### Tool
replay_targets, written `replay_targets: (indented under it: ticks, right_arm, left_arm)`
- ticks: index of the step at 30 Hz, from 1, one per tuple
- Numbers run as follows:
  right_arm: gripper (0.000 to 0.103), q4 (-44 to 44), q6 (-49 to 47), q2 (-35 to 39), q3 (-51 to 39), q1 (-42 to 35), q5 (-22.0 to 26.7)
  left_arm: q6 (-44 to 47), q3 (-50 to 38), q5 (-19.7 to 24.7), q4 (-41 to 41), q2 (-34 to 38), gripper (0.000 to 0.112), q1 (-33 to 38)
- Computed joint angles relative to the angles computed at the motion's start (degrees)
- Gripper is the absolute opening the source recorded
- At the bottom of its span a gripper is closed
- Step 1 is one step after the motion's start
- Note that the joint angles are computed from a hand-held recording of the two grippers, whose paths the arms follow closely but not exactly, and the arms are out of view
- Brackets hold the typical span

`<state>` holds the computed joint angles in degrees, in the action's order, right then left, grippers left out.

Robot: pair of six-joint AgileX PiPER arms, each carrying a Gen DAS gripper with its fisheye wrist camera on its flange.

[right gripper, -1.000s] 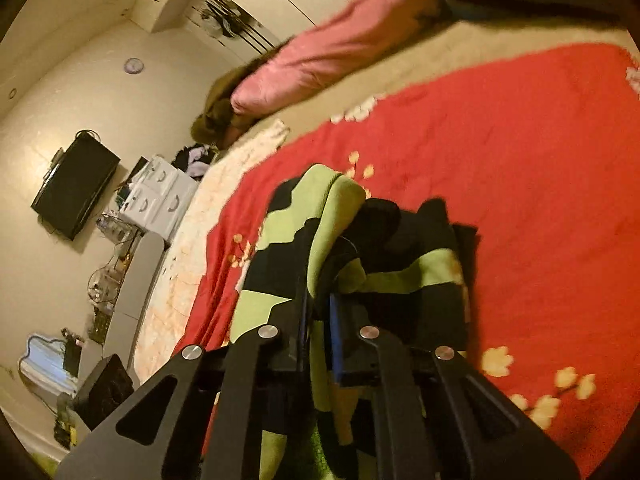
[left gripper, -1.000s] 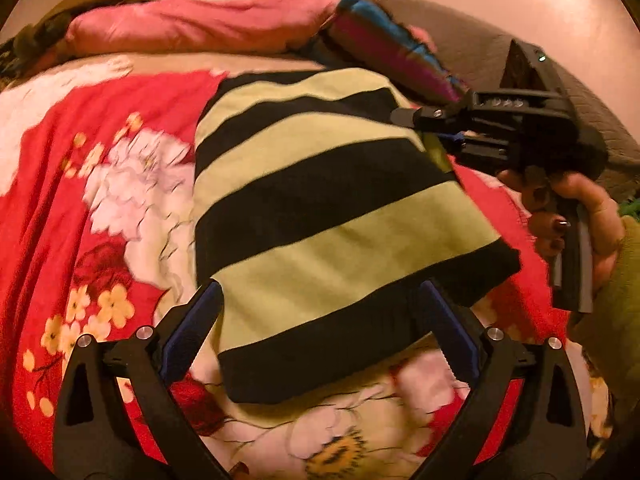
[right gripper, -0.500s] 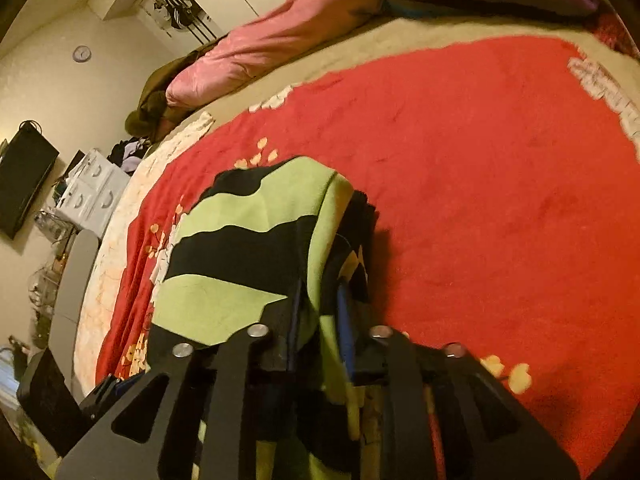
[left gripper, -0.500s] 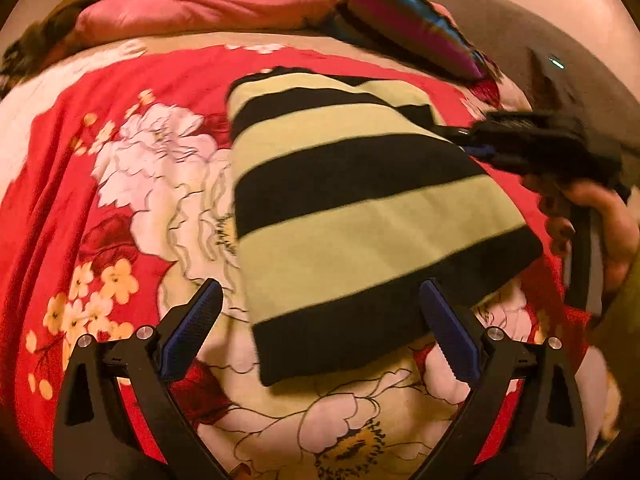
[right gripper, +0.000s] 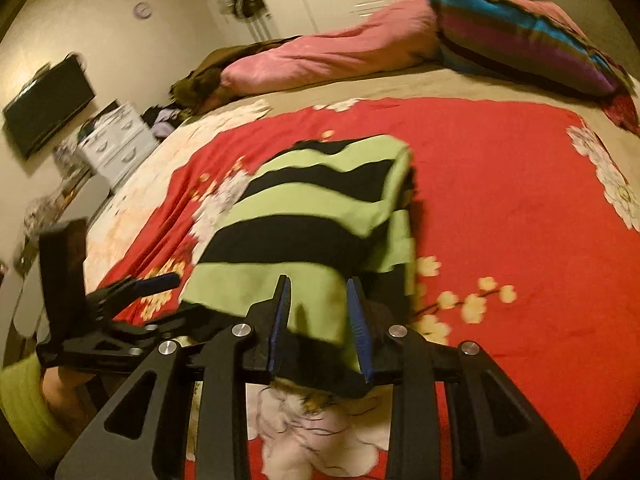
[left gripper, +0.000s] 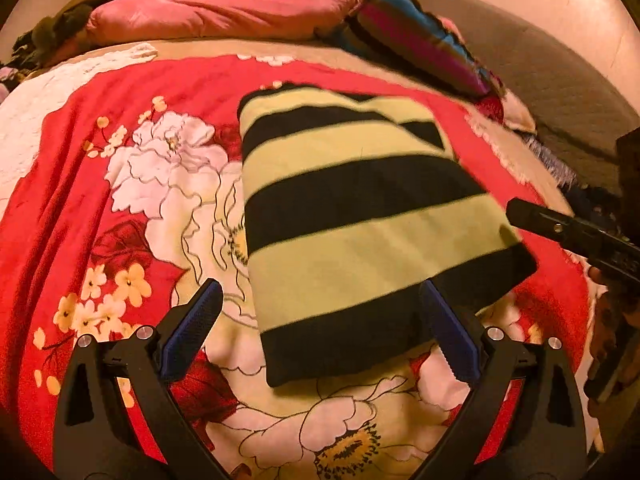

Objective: Fold small clothes

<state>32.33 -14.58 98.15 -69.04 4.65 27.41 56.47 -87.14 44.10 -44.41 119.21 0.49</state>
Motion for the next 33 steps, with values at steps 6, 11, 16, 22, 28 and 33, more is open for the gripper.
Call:
replay_targets:
  ticks: [6, 11, 16, 22, 28, 33]
  right_arm:
    - [0.029, -7.6, 12.1, 5.9, -4.0, 1.4, 3.1]
    - [0.03, -3.0, 11.9, 8.2, -3.3, 0.0, 2.8]
    - [0.037, -10.7, 18.5, 6.9, -4.1, 1.9, 2.7]
    - [0.055, -14.1, 19.1, 2.4, -0.7, 1.9, -0.1]
    - [0.061, -13.9, 18.4, 0.7, 0.2, 0.2, -0.3]
    - [0.078, -15.8, 20.7, -1.5, 1.6, 0.5, -0.6]
  left_arm:
    - [-3.5, -1.3, 0.7, 4.5, 2.1, 0.091, -0.6]
    - [-4.6, -2.0, 1.3, 5.6, 3.1, 0.091, -0.5]
    - [-4.3, -1.6, 1.1, 5.2, 2.3, 0.091, -0.3]
    - [-4.1, -1.3, 0.6, 4.5, 1.3, 0.091, -0.2]
    - [-4.2, -1.3, 0.0, 4.3, 1.1, 0.091, -0.1]
    - [-5.8, -1.8, 0.6, 4.8, 0.6, 0.091, 0.3]
